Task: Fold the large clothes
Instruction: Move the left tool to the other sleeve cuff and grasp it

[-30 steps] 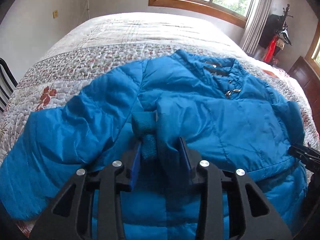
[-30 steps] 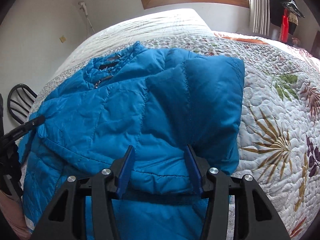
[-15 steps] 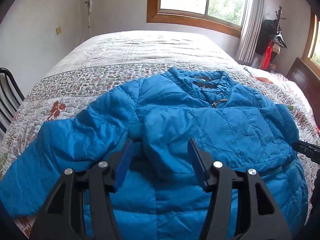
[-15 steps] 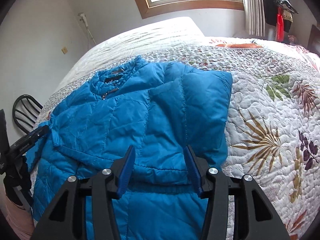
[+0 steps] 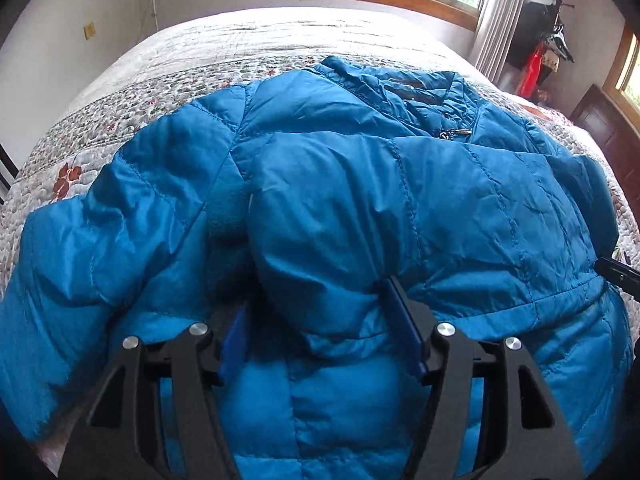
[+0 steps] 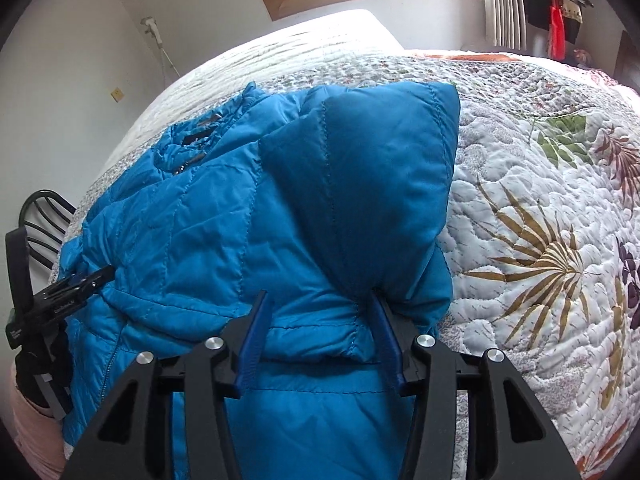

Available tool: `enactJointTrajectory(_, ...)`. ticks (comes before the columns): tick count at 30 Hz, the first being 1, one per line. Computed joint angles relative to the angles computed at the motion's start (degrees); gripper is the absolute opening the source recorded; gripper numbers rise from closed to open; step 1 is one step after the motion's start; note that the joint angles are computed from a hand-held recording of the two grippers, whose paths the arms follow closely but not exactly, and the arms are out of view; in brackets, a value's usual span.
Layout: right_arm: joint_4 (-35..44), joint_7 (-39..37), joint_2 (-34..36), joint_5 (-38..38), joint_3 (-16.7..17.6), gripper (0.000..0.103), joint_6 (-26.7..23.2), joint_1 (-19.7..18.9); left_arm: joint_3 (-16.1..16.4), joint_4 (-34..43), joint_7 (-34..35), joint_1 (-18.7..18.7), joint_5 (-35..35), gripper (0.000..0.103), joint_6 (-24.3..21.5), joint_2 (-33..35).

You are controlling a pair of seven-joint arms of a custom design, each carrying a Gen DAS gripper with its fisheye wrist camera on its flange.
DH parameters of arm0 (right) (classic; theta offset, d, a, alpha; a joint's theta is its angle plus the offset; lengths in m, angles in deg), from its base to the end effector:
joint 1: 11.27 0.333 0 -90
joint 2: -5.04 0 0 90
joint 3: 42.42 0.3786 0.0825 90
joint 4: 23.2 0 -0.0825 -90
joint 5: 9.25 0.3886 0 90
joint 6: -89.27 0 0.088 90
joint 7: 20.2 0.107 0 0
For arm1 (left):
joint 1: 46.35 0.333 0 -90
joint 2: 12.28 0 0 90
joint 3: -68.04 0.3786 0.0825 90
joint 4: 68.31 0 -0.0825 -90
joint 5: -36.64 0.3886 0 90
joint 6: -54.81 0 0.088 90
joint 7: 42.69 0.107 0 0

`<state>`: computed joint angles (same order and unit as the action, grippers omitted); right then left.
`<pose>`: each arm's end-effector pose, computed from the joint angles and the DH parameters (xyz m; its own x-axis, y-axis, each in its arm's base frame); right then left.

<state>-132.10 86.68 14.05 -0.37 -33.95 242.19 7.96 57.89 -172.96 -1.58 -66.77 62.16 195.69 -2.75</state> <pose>0.5855 0.2953 0.5485 0.1459 -0.9376 -0.3157 -0.8701 0.0302 -0.4919 0.5708 -0.3282 0.5543 0.0326 -0.9980 0.0541 -0.8434 -0.0565 -0.5343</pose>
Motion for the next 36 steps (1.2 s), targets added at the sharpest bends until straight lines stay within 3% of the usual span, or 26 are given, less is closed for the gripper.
enactJointTrajectory(4,-3.2,-2.9,-3.5,4.5,0.8,0.051,2.9,-0.6,-0.7,-2.1,1.7,1.0,-4.3,0.063,1.1,-3.0)
enactJointTrajectory(6,-5.6,-2.3,-6.5,3.9,0.2,0.054,4.0,0.0,-1.0,-5.9,1.4,1.8,-5.4,0.077,3.5,-6.8)
enactJointTrajectory(9,-9.4,8.1,-11.3,-7.9,-1.3,0.057,2.6,0.5,-2.0,-13.0,-1.9,4.0,-3.9,0.083,5.0,-14.6)
enactJointTrajectory(11,-11.6,17.1,-14.0,-17.8,-1.3,0.058,0.2,-0.4,-3.0,-17.3,-3.2,5.8,-4.0,0.086,3.8,-19.5)
enactJointTrajectory(13,-14.1,22.2,-16.3,-22.0,-1.5,0.058,-1.4,-1.1,-4.2,-22.1,-5.8,8.3,-3.0,0.086,1.8,-24.7)
enactJointTrajectory(18,-19.8,23.2,-19.6,-19.5,-3.5,0.058,1.6,-1.8,-6.3,-30.7,-9.0,13.3,-4.6,0.086,-4.4,-35.0)
enactJointTrajectory(22,-21.4,22.5,-19.8,-18.0,-4.0,0.058,1.7,-1.6,-5.7,-36.8,-8.8,15.8,-10.0,0.086,-5.4,-42.2)
enactJointTrajectory(30,-22.3,28.4,-19.8,-25.1,-2.7,0.058,-1.8,-3.5,-5.5,-46.0,-9.9,23.4,-17.9,0.086,-6.7,-54.6)
enactJointTrajectory(36,-24.0,26.9,-20.3,-22.6,-3.8,0.060,-0.7,-3.3,-4.5,-48.8,-8.5,28.5,-20.2,0.086,-6.1,-56.9)
